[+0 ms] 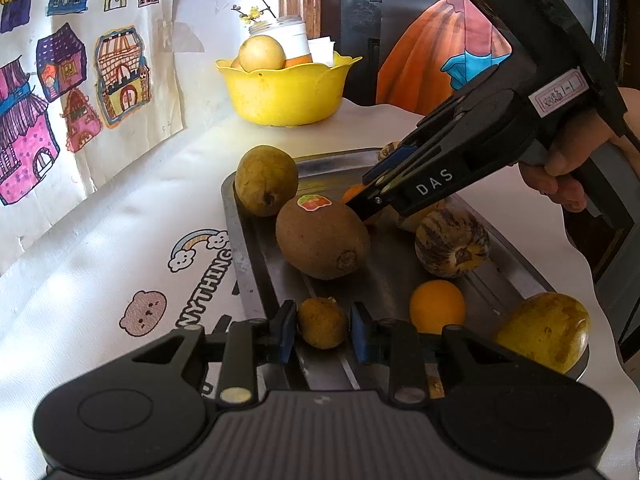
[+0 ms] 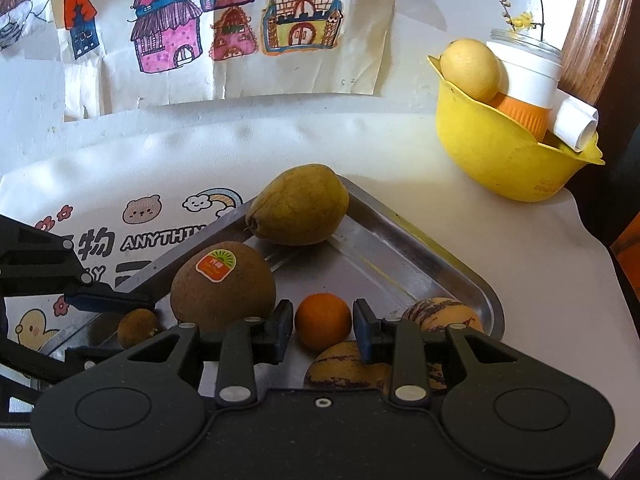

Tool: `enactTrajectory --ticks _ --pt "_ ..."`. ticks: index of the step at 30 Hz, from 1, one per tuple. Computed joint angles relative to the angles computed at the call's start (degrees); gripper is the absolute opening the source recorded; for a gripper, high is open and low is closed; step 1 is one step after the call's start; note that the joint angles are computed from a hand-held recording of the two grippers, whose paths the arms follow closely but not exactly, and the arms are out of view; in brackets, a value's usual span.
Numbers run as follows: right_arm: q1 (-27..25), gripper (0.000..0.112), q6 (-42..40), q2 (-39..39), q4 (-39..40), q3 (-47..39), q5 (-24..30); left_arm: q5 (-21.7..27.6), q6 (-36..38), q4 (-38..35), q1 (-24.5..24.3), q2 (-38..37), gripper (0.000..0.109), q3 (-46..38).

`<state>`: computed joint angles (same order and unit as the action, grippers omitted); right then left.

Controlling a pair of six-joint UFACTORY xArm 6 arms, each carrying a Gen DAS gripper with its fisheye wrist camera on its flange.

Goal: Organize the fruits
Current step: 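Lower and open the left gripper on the tray while the right gripper releases the orange there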

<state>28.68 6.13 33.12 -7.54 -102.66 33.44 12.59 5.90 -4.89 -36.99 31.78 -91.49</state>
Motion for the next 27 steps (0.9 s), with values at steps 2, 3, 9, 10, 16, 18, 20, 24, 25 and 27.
enactTrajectory --ticks 2,3,9,10,16,18,20,24,25,27 --pt "0.1 0.035 0.0 0.0 -0.4 0.0 0.0 -0.1 0.9 -1.1 -0.1 -0.2 0.038 0.3" --pt "0.1 0.035 0.2 -0.1 -0.8 0.1 0.0 -0.3 1.3 -1.7 -0.2 -0.4 0.041 0.5" --pt "0.2 0.039 1.9 -1.5 -2.2 2.4 -1.8 -1.5 0.0 -1.3 -0.4 -1.5 0.051 2.0" --pt "0.2 0.043 2.0 -1.9 -2.3 2.9 -2.1 -1.8 0.4 -1.8 -0.4 -1.7 0.054 2.2" --pt "0.2 0.055 3.4 -3.9 -3.2 5.3 -3.9 -5.5 -1.2 -1.2 -0.4 -2.9 0.072 4.6" --pt "0.1 0.057 3.9 -4.5 -3.4 6.0 -4.6 -5.9 0.7 -3.7 -0.6 -3.3 0.076 5.1" --pt "0.1 0.06 4.7 -5.2 -4.1 6.7 -5.3 -6.7 -1.0 -2.0 -0.5 -3.8 0.079 5.9" --pt "0.2 0.065 7.1 -6.4 -6.2 8.1 -6.1 -8.2 -6.3 3.1 0.0 -4.6 0.084 7.1" --pt "0.2 0.066 7.9 -6.8 -6.8 8.6 -6.3 -8.4 -7.2 3.7 0.1 -4.9 0.084 7.3" --pt "0.3 0.07 9.3 -7.5 -7.9 9.4 -6.7 -8.8 -9.9 6.3 0.4 -5.3 0.089 7.8"
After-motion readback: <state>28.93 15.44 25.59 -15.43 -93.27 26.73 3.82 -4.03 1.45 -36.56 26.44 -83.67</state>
